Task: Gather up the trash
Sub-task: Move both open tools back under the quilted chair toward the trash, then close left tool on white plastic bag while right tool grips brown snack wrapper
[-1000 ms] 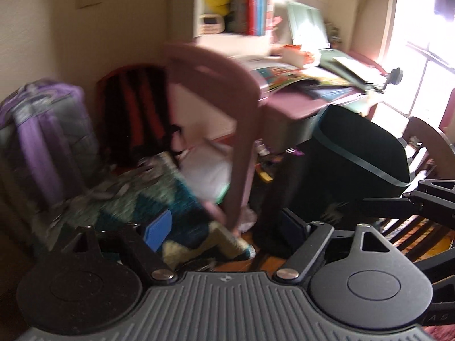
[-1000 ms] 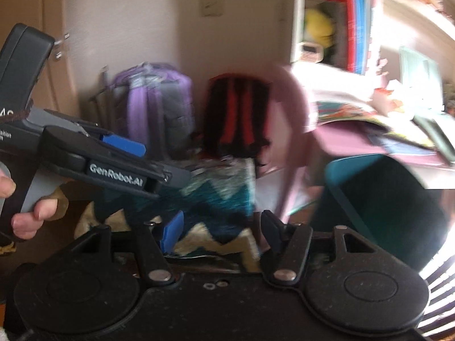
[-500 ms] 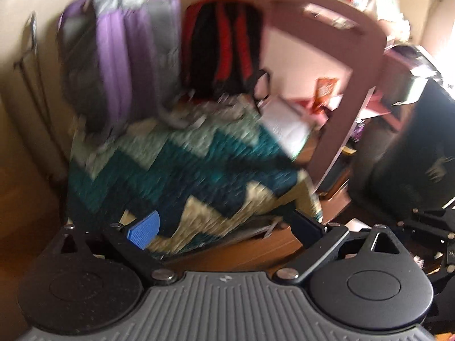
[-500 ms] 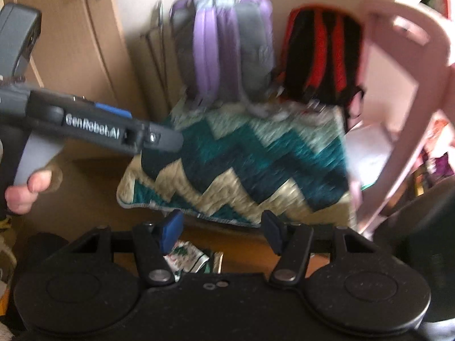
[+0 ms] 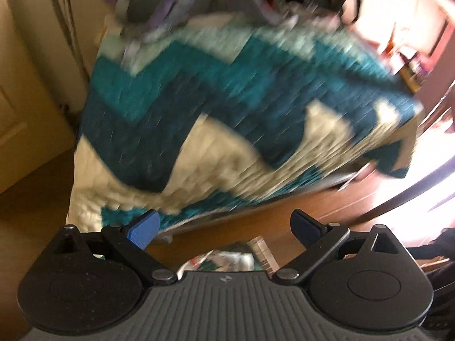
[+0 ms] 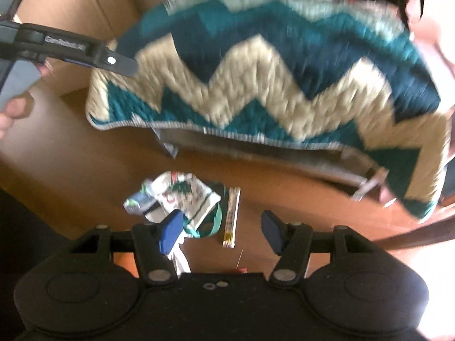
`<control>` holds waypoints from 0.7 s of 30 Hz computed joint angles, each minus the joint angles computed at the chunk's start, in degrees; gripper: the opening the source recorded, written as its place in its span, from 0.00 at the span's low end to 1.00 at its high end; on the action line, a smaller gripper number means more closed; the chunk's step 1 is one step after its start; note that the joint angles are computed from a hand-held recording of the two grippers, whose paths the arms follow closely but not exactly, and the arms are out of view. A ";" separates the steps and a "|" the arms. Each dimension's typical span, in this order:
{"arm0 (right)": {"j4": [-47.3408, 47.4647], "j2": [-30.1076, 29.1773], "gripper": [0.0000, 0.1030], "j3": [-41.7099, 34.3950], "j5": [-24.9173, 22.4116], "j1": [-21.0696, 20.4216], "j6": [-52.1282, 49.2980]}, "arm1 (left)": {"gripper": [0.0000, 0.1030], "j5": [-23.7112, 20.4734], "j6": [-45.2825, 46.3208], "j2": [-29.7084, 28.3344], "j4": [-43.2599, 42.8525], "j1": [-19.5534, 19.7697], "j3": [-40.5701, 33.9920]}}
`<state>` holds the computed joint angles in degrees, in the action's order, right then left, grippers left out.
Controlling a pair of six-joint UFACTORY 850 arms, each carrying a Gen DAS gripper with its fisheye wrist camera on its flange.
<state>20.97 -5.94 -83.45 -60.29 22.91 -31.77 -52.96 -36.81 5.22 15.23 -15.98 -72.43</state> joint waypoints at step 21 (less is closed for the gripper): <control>-14.87 -14.17 0.59 10.05 -2.10 7.55 1.02 | 0.96 3.68 12.54 -5.88 -9.74 12.71 25.55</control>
<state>6.10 -20.10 -73.40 -62.39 30.46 -30.75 -49.28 -24.27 -0.66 5.50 -3.27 -46.89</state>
